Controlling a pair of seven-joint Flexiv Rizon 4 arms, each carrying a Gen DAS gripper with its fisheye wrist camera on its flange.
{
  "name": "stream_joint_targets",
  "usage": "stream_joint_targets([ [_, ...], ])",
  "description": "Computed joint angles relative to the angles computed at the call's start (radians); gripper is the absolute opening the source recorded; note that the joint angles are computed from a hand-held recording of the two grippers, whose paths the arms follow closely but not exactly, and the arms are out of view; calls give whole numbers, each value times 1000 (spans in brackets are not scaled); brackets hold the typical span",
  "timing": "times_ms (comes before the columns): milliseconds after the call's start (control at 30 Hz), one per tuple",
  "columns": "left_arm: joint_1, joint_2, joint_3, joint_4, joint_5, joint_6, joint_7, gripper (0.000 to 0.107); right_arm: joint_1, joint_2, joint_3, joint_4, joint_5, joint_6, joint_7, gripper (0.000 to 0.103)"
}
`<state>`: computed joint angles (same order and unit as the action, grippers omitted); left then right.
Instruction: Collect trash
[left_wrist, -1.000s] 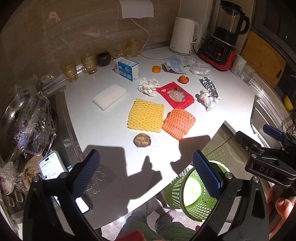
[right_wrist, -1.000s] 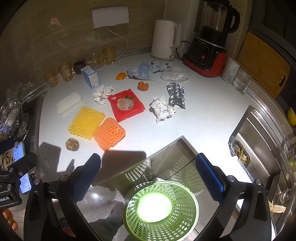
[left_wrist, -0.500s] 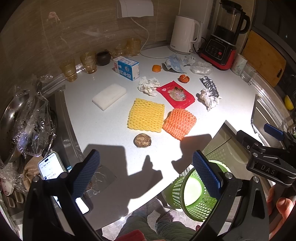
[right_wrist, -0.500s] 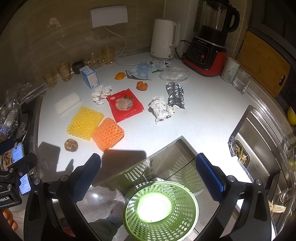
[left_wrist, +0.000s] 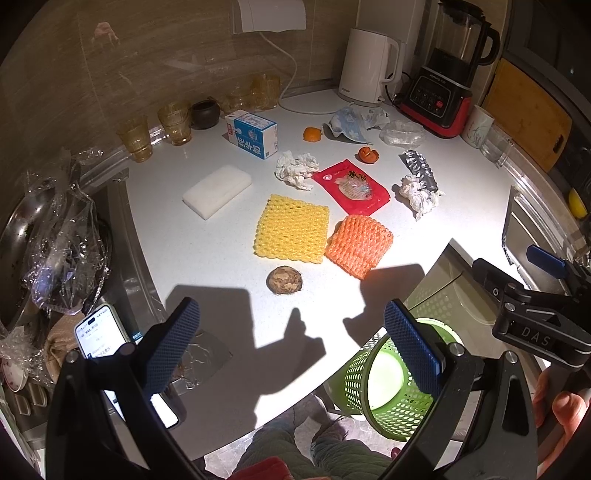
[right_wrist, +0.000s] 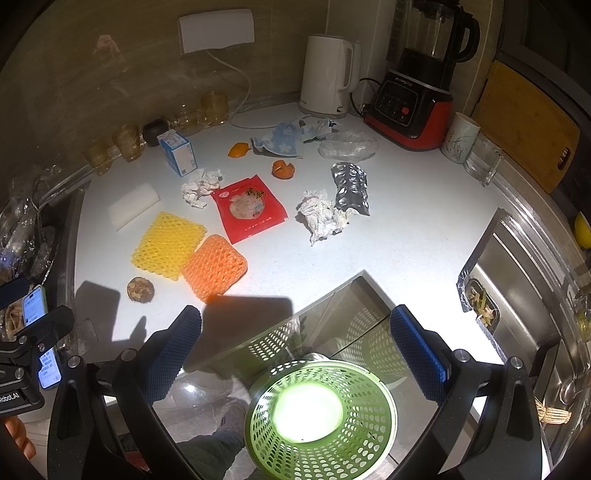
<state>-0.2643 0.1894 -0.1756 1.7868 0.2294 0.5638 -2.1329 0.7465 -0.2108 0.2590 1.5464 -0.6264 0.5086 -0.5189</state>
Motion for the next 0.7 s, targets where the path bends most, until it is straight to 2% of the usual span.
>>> stream_joint_targets([
  [700,2,-13,11,3,-5,4,24,96,4,-25,-9,-26,15,0,2,101],
])
